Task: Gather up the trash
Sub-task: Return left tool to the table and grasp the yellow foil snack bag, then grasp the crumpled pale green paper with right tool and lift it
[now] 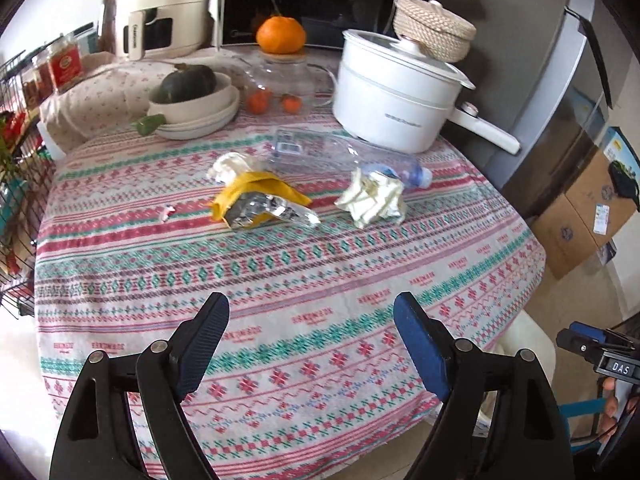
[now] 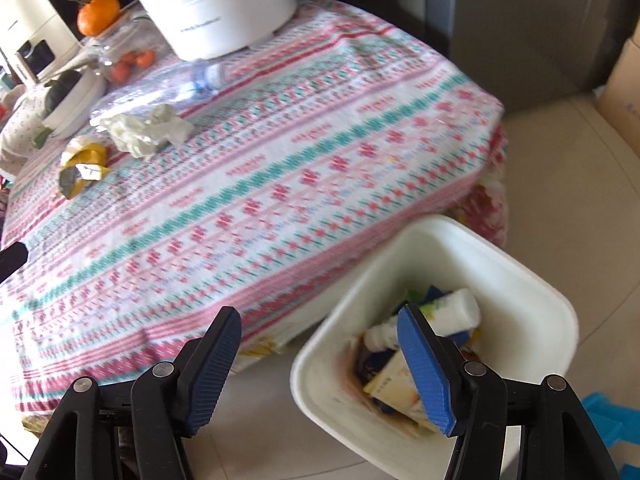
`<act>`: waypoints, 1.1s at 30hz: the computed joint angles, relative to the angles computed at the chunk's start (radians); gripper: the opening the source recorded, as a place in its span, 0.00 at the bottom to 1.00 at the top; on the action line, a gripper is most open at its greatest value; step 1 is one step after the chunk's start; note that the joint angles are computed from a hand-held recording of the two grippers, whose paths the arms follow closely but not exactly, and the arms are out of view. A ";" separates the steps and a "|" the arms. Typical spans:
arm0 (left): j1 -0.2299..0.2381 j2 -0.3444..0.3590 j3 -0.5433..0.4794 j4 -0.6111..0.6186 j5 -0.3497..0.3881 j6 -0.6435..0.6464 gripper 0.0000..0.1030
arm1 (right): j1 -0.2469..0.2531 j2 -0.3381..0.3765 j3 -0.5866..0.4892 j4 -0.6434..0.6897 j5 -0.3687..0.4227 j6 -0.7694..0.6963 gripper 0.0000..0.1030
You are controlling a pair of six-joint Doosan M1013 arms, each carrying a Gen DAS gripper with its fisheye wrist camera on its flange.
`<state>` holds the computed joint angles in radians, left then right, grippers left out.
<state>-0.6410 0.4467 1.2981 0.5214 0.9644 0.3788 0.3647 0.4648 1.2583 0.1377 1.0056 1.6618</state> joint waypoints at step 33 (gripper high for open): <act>0.158 0.123 -0.031 -0.019 -0.069 0.124 0.12 | 0.080 0.354 -0.476 0.167 0.029 -0.085 0.74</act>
<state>-0.4826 0.5697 1.2668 0.5024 0.8954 0.5031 0.4446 0.8186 0.7824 0.3050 1.0344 1.5764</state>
